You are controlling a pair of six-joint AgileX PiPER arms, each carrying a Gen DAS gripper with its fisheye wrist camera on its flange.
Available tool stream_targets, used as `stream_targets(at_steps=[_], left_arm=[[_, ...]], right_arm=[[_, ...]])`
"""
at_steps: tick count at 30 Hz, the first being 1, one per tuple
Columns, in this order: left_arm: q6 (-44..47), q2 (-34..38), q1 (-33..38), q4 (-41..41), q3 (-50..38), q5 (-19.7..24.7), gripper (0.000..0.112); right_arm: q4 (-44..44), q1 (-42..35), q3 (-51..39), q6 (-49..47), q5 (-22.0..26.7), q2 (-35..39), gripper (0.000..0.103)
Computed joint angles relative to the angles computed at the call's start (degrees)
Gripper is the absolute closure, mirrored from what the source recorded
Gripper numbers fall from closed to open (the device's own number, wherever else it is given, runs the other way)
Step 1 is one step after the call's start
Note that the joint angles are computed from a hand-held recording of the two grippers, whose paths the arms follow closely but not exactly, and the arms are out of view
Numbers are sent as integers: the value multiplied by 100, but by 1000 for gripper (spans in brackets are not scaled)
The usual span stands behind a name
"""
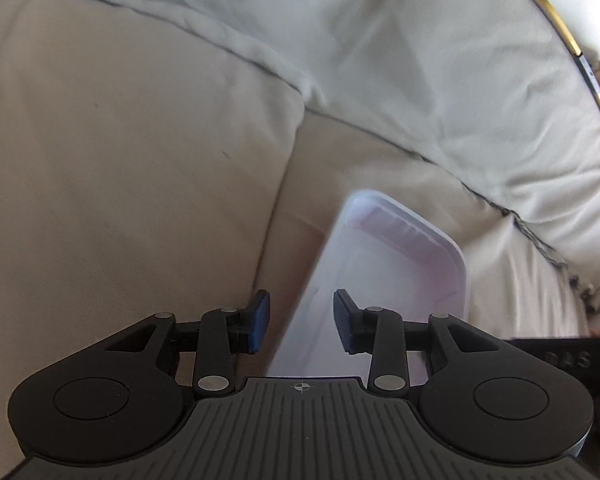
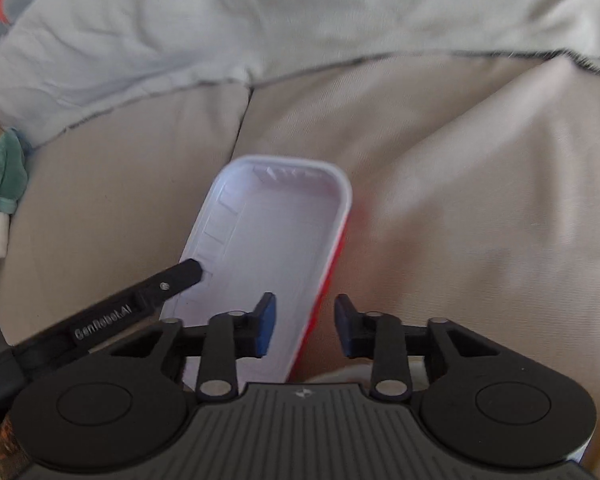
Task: Organize plates and bowls
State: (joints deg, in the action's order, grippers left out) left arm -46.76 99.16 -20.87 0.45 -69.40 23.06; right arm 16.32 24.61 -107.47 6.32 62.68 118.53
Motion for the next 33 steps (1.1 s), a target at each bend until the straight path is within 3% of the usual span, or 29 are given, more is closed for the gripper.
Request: stream_targets(at_steps=[5,10,14,20,23,26,28,30,33], left_arm=[[751,-1175,228,-786,1065,-121,77],[-775,-2627,-135,714,1995,522,80],[-1237,-2941,-356,1020,2333,1052,81],[-1720,-3161,-399,998,2732,954,81],[-2656,-3243,-950,1786,2444,1633,80],[-4205,-3280,-2137,3244,1867,2994,80],[-4792,-3225,-2818,3909,1416,3638,80],[-5093,-3133,-3337,4395,977,3875,80],[-5006,-2549,-3751,4672,87,3395,80]], right_arm=[[225,257,252,-522,-28,-280,81],[936,388,673,-1290,341,-581,81],[846,754,1188,-1503,342,-840,81],[293,913,1817,-1743,-7,-1794,80],[611,337,2124,-2439,42,-2609,80],[1066,-703,2407,-3418,179,-3379,76],[1359,-1535,2624,-4090,234,-3839,71],[1648,-2442,2812,-4755,247,-4216,67],[2302,-4055,3067,-6080,343,-4479,59]])
